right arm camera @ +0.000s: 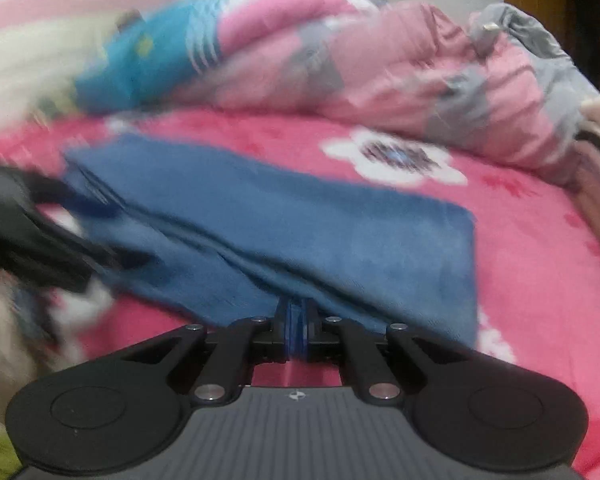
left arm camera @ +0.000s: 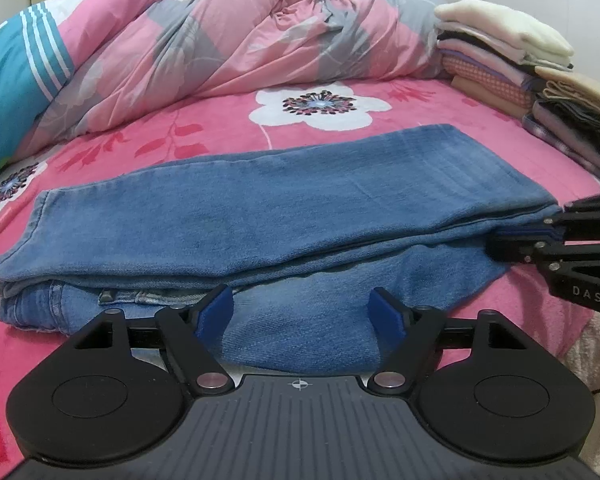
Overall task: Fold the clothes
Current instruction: 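Move the open right tool to the leg end of the jeans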
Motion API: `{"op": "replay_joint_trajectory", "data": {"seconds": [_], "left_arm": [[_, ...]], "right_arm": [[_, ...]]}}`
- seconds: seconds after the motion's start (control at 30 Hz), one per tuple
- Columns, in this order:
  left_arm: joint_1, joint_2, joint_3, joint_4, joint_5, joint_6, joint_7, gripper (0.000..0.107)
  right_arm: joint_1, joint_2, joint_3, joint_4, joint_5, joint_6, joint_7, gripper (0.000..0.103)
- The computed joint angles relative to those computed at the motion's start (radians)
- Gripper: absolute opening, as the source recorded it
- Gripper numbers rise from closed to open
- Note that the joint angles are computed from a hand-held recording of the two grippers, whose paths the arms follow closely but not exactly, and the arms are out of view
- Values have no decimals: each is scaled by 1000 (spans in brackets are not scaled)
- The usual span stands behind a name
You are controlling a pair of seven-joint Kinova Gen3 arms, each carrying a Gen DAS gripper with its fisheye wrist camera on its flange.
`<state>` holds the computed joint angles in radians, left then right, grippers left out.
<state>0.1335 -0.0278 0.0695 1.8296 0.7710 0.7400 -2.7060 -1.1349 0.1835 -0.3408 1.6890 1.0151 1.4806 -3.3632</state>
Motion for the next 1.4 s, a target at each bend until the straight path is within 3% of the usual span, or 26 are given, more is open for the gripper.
{"op": "replay_joint_trajectory", "data": {"seconds": [0.17, 0.33, 0.53, 0.63, 0.8, 0.9, 1.0, 1.07, 1.1, 1.17, 1.3, 1.4], "left_arm": [[-7, 8, -4, -2, 20, 10, -24, 77], [-15, 11, -3, -3, 31, 18, -35, 77], [-15, 9, 0, -1, 29, 14, -31, 77], [-16, 10, -2, -2, 30, 18, -33, 77], [-22, 13, -6, 2, 52, 24, -60, 77], [-27, 15, -7, 1, 58, 30, -68, 78], [-31, 16, -8, -1, 61, 38, -71, 78], [-32, 14, -7, -11, 48, 47, -56, 78], [-33, 12, -7, -15, 44, 50, -49, 78], [-35, 2, -10, -21, 36, 57, -41, 78], [-40, -24, -30, -23, 69, 73, -75, 78], [-37, -22, -32, -48, 78, 86, -65, 78]], "right_arm": [[-18, -33, -25, 8, -103, 106, -111, 3], [-45, -20, -36, -47, -124, 200, -102, 4], [-32, 2, -27, -66, 9, 81, 3, 5], [-18, 35, -8, -74, -1, 61, 54, 4], [-46, -18, 20, -1, -80, 86, -91, 4], [25, -24, -92, 0, -118, 169, -159, 4], [134, -58, -231, 22, -122, 177, -257, 6], [213, -86, -322, 48, -115, 167, -338, 10], [239, -104, -349, 65, -112, 156, -379, 18], [242, -143, -347, 100, -109, 129, -460, 30], [369, -235, -450, 185, -106, 41, -623, 35], [380, -296, -443, 252, -94, -29, -745, 42]]}}
